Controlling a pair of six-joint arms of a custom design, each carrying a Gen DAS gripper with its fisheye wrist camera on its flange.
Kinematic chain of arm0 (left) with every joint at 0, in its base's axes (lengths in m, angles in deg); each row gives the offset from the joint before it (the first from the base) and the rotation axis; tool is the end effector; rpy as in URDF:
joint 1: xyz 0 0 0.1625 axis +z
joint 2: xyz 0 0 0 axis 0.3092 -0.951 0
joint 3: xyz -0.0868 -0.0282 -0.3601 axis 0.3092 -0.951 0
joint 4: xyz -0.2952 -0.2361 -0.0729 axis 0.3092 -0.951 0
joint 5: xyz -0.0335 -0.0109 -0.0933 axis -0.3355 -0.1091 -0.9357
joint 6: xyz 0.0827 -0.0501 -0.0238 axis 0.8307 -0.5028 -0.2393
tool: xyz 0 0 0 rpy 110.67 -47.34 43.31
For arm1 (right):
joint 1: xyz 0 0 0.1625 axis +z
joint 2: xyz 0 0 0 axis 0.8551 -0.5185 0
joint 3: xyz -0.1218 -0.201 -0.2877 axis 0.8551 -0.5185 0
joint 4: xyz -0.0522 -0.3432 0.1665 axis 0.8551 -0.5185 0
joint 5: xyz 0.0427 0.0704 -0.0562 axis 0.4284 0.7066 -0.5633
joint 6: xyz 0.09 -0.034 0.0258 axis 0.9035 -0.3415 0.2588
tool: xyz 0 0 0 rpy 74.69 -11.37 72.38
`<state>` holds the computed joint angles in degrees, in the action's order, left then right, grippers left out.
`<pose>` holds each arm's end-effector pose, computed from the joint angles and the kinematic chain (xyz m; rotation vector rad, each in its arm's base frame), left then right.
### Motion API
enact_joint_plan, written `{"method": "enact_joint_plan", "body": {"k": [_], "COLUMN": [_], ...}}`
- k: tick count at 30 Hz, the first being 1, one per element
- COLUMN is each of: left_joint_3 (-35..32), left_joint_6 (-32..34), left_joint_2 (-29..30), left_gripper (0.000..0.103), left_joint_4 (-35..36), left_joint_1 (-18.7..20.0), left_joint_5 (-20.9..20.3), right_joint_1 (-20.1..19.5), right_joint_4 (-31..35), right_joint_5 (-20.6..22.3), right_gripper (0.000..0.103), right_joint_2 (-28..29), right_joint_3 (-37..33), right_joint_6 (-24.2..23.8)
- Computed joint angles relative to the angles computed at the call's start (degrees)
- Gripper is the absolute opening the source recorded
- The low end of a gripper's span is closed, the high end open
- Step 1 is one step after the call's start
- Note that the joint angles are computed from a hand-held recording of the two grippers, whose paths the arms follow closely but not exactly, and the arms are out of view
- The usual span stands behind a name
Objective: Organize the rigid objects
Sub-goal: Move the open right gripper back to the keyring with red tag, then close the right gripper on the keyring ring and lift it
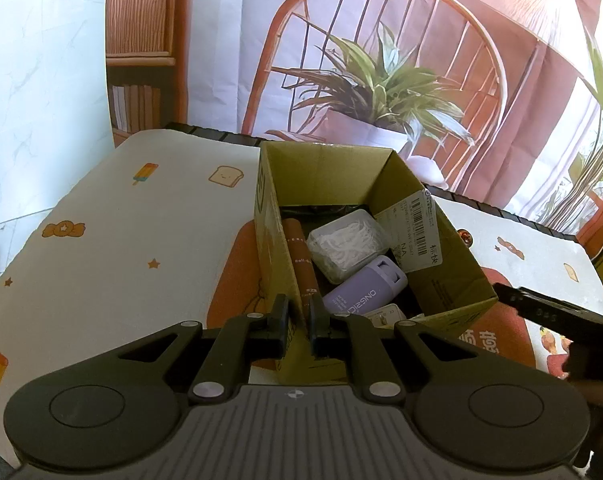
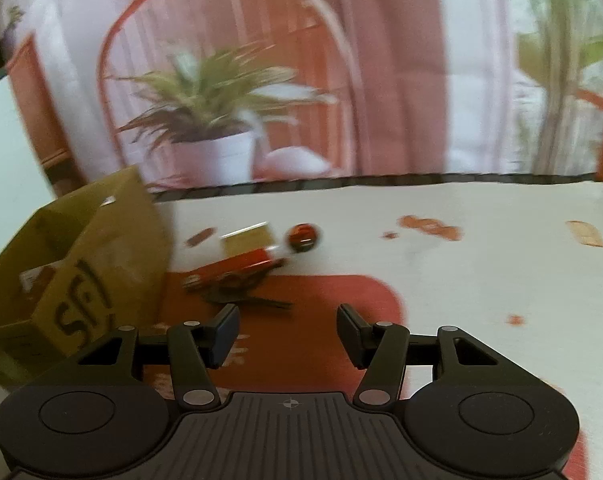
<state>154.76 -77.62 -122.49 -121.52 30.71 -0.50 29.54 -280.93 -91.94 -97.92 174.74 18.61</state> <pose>-0.2621 -0.6106 0.1524 0.4166 2.3997 -0.8581 0.0807 -0.6222 0.1967 0.2224 -2.3341 1.1789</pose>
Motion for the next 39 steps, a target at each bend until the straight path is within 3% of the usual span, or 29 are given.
{"method": "enact_joint_plan", "body": {"k": [7, 12, 23, 32, 39], "left_joint_3": [-0.11, -0.16, -0.17, -0.24, -0.32], "left_joint_6": [0.07, -0.08, -0.14, -0.22, -0.25], "left_joint_2": [0.03, 0.07, 0.09, 0.13, 0.16], "left_gripper": [0.012, 0.012, 0.012, 0.012, 0.012], "left_joint_4": [0.13, 0.11, 0.18, 0.12, 0.13], "left_joint_1": [0.06, 0.07, 0.08, 0.14, 0.17], "left_joint_5": [-0.04, -0.06, -0.07, -0.16, -0.22], "right_joint_1": [0.55, 0.22, 0.85, 1.39, 1.36], "right_joint_4": [2.95, 5.66, 8.94, 7.32, 3.85], "right_joint_5": [-0.24, -0.98, -5.21, -8.19, -8.84], "right_gripper": [0.052, 0.047, 0.033, 0.012, 0.007], "right_joint_2": [3.17, 6.02, 12.59, 12.62, 10.39], "right_joint_3": [-5.7, -11.36, -20.88, -19.87, -14.53], "right_joint_6": [-1.2, 1.76, 1.33, 0.08, -2.53]}}
